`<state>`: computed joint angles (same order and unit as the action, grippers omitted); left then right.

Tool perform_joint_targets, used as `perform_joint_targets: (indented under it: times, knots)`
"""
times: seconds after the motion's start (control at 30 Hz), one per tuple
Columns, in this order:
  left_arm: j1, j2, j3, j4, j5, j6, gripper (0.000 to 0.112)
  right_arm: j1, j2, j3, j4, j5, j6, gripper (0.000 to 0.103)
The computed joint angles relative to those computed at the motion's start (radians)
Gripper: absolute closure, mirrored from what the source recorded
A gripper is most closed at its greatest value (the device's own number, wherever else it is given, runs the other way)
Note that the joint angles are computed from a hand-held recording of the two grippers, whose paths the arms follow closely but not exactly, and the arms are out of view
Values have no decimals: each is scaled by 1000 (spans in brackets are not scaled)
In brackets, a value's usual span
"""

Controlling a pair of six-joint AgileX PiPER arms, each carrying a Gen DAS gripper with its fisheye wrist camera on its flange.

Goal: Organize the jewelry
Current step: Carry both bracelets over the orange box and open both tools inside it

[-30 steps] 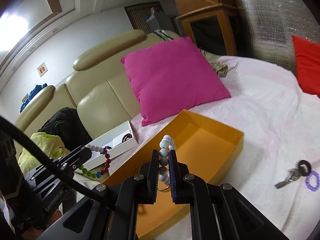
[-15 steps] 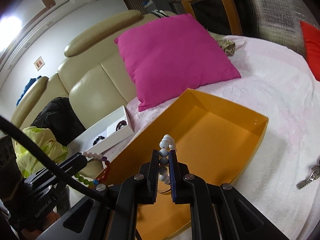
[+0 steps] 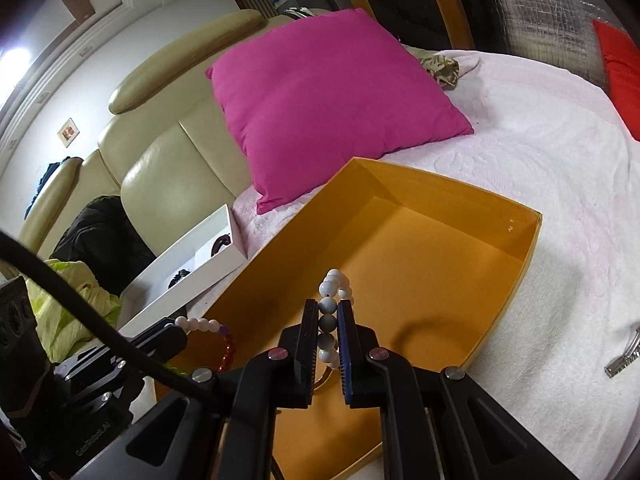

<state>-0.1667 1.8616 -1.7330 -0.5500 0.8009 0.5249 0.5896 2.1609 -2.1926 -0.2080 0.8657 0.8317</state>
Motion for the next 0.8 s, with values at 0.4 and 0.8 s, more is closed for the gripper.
perform_joint_targets:
  times: [0.4, 0.8]
  knots:
    - [-96, 170, -239, 241, 82, -211, 103, -48, 65, -76, 111, 35, -78, 93]
    - [-162, 344, -529, 469, 254, -405, 64, -77, 128, -207, 126, 151, -67, 75]
